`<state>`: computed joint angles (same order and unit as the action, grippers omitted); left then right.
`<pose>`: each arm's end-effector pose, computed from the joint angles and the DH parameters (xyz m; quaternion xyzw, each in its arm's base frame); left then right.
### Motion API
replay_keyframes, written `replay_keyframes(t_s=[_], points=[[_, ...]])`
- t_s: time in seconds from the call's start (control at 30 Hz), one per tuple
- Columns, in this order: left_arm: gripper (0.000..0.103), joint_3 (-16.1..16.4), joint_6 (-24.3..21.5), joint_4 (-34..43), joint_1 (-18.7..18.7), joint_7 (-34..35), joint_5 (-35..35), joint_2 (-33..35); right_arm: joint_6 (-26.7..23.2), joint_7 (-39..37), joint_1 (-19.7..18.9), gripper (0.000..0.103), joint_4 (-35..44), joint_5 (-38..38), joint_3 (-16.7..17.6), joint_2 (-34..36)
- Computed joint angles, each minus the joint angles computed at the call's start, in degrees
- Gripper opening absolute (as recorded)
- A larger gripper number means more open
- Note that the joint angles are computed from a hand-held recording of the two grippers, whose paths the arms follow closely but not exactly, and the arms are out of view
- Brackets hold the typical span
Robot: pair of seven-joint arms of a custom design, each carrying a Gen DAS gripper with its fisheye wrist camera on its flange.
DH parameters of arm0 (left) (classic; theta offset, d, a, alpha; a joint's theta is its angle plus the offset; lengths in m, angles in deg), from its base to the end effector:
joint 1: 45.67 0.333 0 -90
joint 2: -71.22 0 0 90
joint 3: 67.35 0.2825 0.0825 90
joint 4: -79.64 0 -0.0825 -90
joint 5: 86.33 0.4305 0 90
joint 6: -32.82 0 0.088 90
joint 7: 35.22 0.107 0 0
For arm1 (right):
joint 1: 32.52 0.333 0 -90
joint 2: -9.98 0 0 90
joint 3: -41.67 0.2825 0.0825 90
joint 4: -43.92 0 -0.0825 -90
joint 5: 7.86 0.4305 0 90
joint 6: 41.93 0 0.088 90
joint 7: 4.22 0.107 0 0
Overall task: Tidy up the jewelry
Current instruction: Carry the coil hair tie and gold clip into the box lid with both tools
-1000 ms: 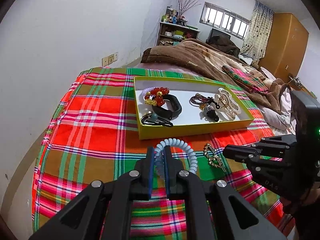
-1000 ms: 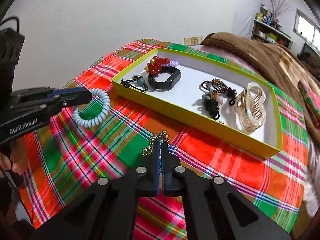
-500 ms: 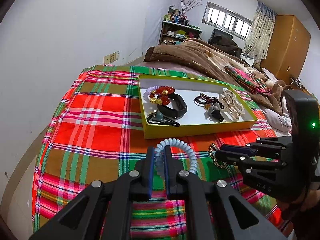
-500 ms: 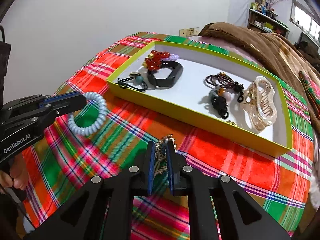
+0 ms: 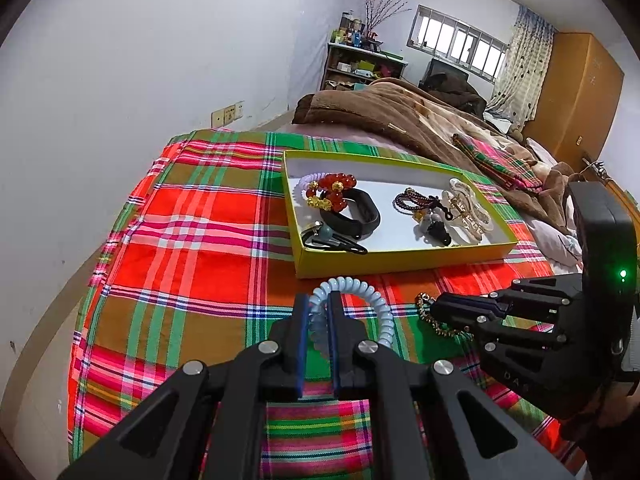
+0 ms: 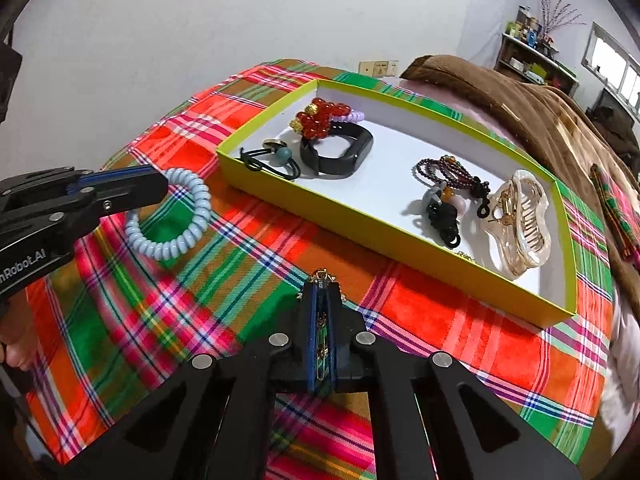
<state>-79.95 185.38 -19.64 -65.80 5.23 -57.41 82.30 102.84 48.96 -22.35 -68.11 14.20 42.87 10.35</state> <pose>0.5889 -0.3833 0.5021 -0.6351 0.6655 -0.3415 0.1927 0.6332 0.1234 0.4832 -0.8380 0.4478 -0.1514 0.2726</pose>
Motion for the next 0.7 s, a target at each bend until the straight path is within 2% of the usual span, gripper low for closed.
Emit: replay_keyframes(t_s=[0.43,0.7], points=[[0.009,-0.2,0.0,1.6,-0.5,0.1,1.6,-0.5,1.5,-5.7,-1.0,0.003,-1.9,10.5,-1.8,-4.8],[0.009,-0.3,-1.2,8.0,-1.2,3.6,0.5,3.5,1.9,-5.3,-2.4,0.004,1.7,12.2,-2.7,-3.0]])
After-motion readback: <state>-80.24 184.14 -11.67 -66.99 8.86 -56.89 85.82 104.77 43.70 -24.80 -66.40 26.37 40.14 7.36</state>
